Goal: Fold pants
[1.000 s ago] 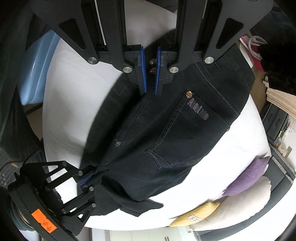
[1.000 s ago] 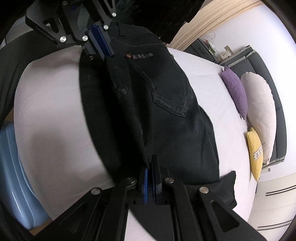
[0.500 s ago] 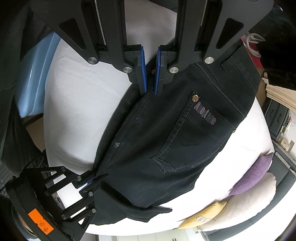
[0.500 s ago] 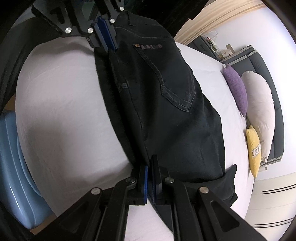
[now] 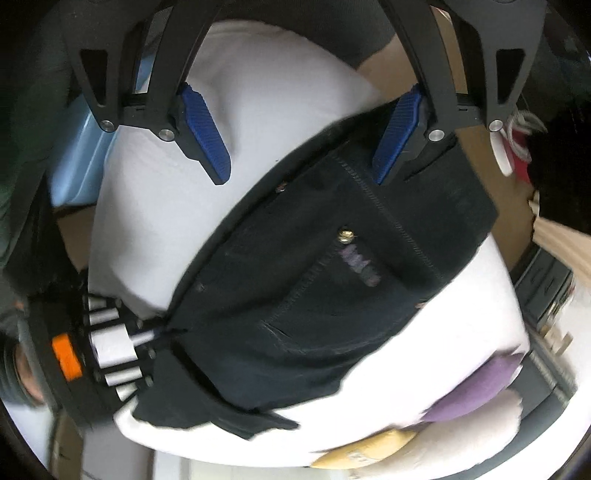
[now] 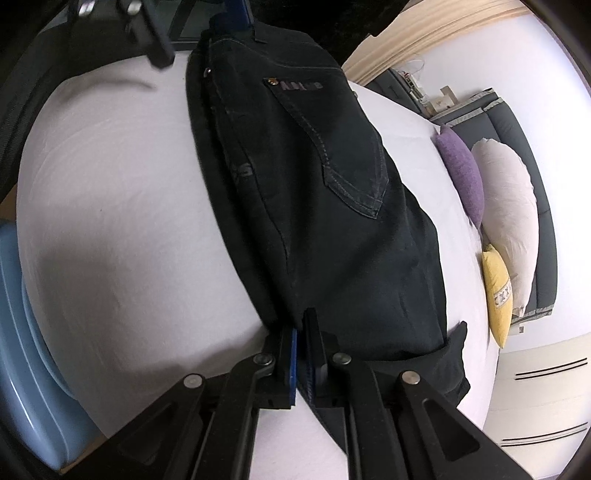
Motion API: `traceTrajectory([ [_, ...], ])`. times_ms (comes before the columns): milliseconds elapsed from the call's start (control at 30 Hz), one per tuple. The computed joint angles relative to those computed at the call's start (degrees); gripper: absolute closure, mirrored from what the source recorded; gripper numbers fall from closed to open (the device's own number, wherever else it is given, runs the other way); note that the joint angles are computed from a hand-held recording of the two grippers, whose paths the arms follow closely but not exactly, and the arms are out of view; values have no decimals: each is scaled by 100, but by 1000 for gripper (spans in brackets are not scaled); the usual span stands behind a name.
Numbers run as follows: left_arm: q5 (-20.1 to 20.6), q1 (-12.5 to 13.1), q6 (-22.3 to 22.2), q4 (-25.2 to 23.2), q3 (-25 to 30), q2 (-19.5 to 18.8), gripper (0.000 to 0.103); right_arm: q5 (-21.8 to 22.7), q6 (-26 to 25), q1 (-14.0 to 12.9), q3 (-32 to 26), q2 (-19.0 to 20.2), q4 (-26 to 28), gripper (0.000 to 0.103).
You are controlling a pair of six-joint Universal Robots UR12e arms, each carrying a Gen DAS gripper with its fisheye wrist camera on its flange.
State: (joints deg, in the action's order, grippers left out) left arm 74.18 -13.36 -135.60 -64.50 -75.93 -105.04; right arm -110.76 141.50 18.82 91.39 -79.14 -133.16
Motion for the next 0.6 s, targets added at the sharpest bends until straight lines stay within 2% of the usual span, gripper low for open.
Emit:
traceTrajectory([
  [133, -390, -13, -686, 251, 192, -75, 25, -113, 106, 53, 43, -16, -70, 95],
  [267, -644, -193, -1334, 584, 500, -379, 27, -71, 155, 50, 100, -63, -96, 94],
  [333, -716, -305, -1565, 486, 768, -628, 41, -90, 153, 53, 105, -66, -107, 94],
  [433, -339, -516, -1836, 82, 1171, -1026, 59, -84, 177, 49, 137, -85, -143, 94],
  [467, -19, -594, -1813, -119, 1262, -1152, 60, -88, 186, 50, 143, -92, -146, 94],
  [500, 60, -618, -1828, -180, 1268, -1190, 59, -86, 200, 48, 152, -105, -141, 94],
  [600, -82, -557, -1967, 16, 1088, -1121, 59, 36, 337, 1, 175, -194, -1, 94],
])
